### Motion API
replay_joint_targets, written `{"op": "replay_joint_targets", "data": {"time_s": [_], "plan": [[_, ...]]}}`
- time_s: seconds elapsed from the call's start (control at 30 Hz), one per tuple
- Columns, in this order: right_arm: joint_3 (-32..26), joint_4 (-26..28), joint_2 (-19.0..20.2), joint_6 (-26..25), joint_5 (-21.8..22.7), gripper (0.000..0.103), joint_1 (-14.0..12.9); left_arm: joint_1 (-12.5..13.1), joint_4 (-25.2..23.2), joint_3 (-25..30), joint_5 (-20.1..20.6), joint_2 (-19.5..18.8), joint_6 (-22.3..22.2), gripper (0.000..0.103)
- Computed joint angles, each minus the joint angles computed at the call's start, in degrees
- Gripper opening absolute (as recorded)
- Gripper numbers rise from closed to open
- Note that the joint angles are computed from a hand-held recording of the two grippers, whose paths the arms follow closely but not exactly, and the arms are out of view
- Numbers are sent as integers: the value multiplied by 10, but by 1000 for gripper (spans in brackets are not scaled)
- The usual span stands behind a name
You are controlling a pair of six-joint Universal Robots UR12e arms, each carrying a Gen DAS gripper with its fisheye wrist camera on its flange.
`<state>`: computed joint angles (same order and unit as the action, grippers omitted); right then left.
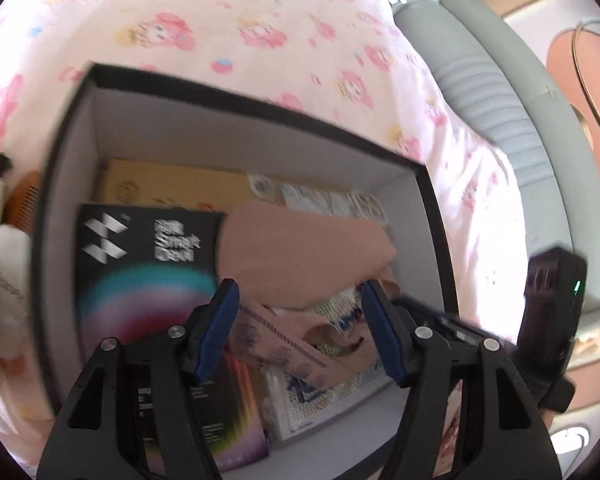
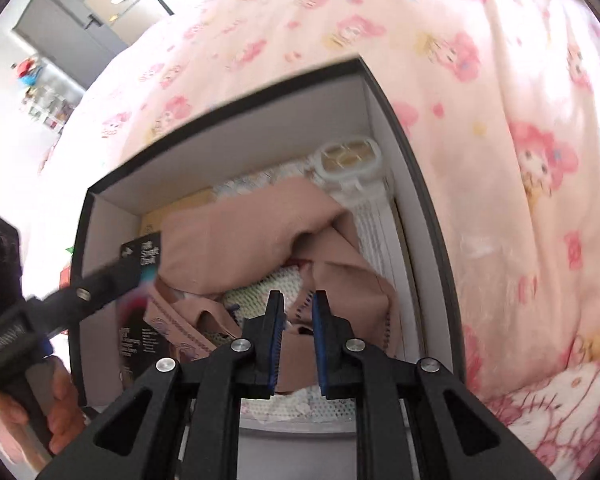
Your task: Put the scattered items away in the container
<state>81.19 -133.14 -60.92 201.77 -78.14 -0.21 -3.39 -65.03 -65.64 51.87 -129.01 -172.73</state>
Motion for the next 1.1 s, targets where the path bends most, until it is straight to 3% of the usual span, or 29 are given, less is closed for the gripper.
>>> {"op": "replay_joint_targets", "data": {"time_s": [0.13,0.2,0.27,0.37,0.47,0.53,0.6,0.67,0.77,0.87,1.0,1.1], "plan": [[-34,66,25,-27,47,12,-8,-12,-92,33,26,-16,41,65],[-7,79,8,-18,71,12,-13,-13,-139,44,5,-22,73,65],[8,66,-4,-21,65,12,-13,-12,-159,47,-13,-21,96,64],[16,84,-19,-43,19,12,-2,-8,-105,25,-20,-8,79,65],[32,81,-35,-42,37,12,-7,-8,4,-3,28,8,22,65],[38,40,-41,-39,41,12,-11,-10,43,-10,50,9,-4,65],[36,-6,-38,-45,28,12,-12,-11,38,-4,40,3,-22,65],[20,-10,-28,-45,25,12,-13,-15,7,10,36,-6,-19,64],[-21,50,-2,-42,26,12,-13,-21,-32,31,53,-19,-5,64],[-54,109,16,-59,1,12,-2,-18,-86,42,40,-24,14,66],[-52,125,10,-83,-24,13,6,-12,-30,19,10,-11,-2,66],[-41,107,1,-71,-27,14,5,-15,-9,14,32,-7,1,66]]}}
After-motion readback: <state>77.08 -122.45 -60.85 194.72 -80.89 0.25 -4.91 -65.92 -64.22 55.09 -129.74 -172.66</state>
